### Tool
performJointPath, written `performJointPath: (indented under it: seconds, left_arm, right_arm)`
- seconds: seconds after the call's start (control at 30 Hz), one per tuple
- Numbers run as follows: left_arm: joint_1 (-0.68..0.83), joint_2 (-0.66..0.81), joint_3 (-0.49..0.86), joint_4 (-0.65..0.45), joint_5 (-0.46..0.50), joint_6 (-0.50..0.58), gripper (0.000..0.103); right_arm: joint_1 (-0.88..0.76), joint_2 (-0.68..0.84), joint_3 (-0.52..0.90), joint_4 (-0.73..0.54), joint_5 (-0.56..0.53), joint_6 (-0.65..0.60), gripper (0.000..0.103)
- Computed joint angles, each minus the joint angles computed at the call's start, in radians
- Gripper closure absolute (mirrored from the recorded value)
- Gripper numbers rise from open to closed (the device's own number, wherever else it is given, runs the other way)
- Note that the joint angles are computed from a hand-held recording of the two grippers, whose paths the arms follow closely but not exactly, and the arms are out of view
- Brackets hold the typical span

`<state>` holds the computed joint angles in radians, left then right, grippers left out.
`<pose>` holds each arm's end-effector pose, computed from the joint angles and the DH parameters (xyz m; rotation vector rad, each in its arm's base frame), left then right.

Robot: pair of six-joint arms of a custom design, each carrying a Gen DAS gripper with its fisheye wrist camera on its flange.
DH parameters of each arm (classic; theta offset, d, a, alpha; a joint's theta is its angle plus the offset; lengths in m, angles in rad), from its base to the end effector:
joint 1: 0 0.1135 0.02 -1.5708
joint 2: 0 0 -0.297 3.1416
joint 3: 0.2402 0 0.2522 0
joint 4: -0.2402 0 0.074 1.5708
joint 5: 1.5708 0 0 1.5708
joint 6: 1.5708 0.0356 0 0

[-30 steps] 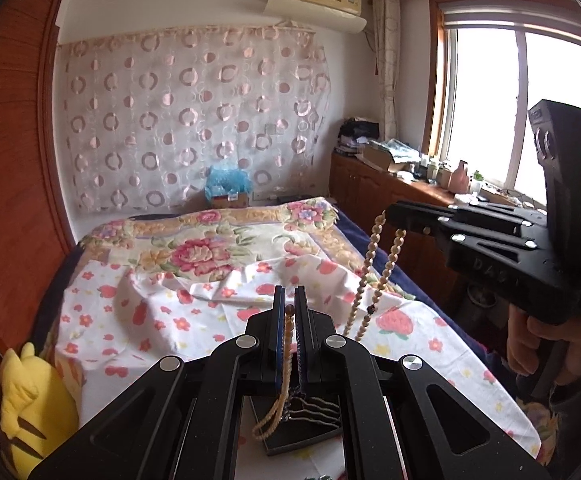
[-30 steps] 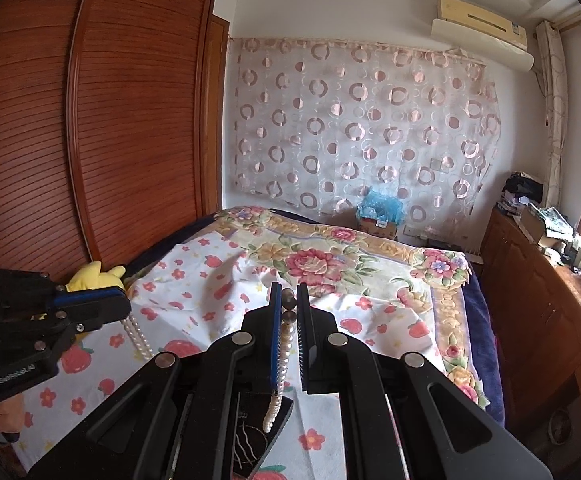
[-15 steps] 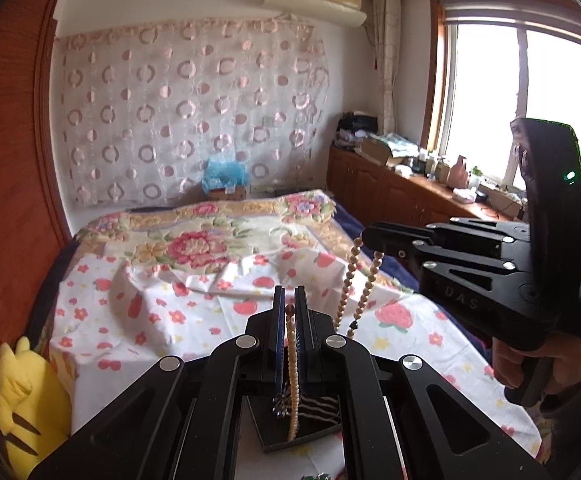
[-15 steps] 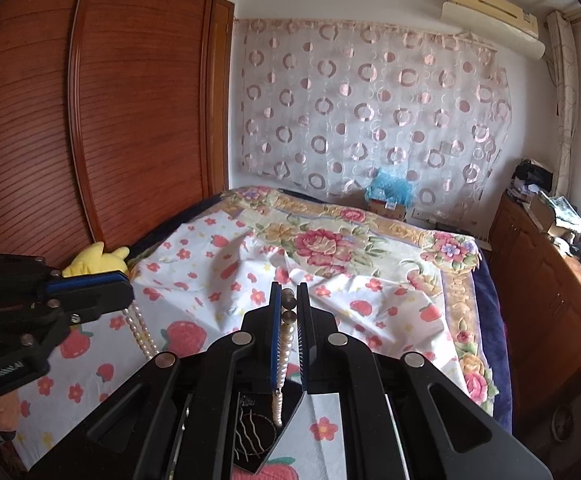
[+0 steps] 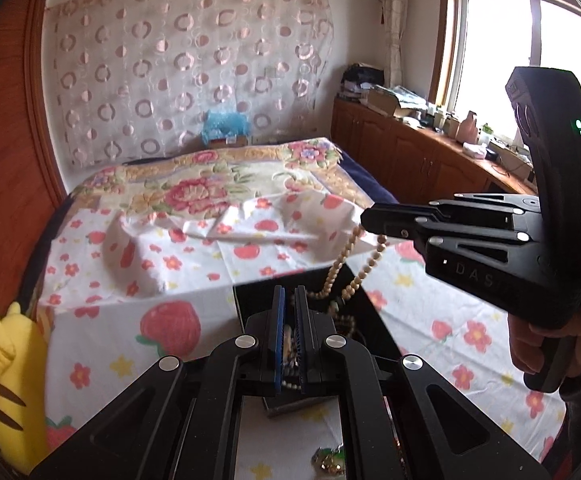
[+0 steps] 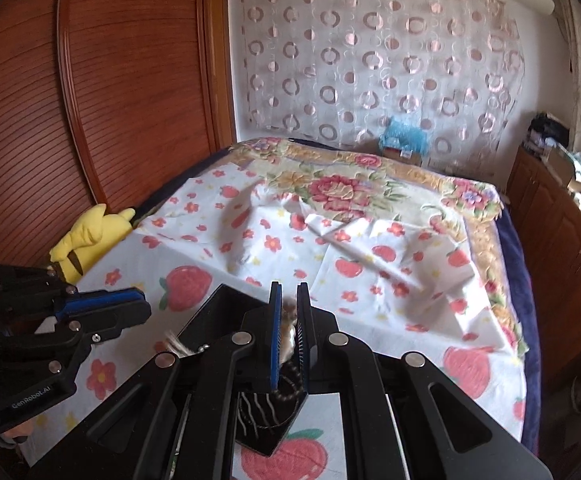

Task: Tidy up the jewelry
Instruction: 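Lower the necklace into the box and open both grippers, then move the right gripper to the brown wooden bead bracelet and grasp it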

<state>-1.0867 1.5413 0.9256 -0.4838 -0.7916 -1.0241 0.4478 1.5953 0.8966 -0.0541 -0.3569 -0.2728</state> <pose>0.1578 -0.2456 0.2297 -0.1542 2.2420 -0.0066 0.2937 0.1549 0.2254 -0.9836 2.0984 0.5026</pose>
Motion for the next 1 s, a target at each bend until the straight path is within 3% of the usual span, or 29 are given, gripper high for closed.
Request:
performJointPath:
  seconds: [0.2,0.5,0.6,0.63,1.0]
  left_arm:
    - [-0.055,0.002,-0.051,-0.010,-0.020,-0.084,0.088]
    - [-0.186,0.031,-0.153,-0.028,-0.028,-0.287,0.079]
    - [-0.211,0.051,-0.187,-0.009,-0.010,-0.339,0.078]
    - [-0.223,0.063,-0.198,-0.003,-0.003,-0.363,0.076]
    - [-0.314,0.157,-0.217,0.031,0.035,-0.502,0.066]
  right_arm:
    - [-0.026,-0.026,-0.065,0.028,-0.027,-0.012,0.094]
    - [-0.116,-0.126,-0.297,0.086,-0.096,-0.128,0.094]
    - [-0.154,-0.137,-0.376,0.112,-0.119,-0.167,0.084]
    - [-0.165,-0.136,-0.400,0.125,-0.126,-0.176,0.079]
    - [-0.165,-0.005,-0.521,0.236,-0.110,-0.258,0.078]
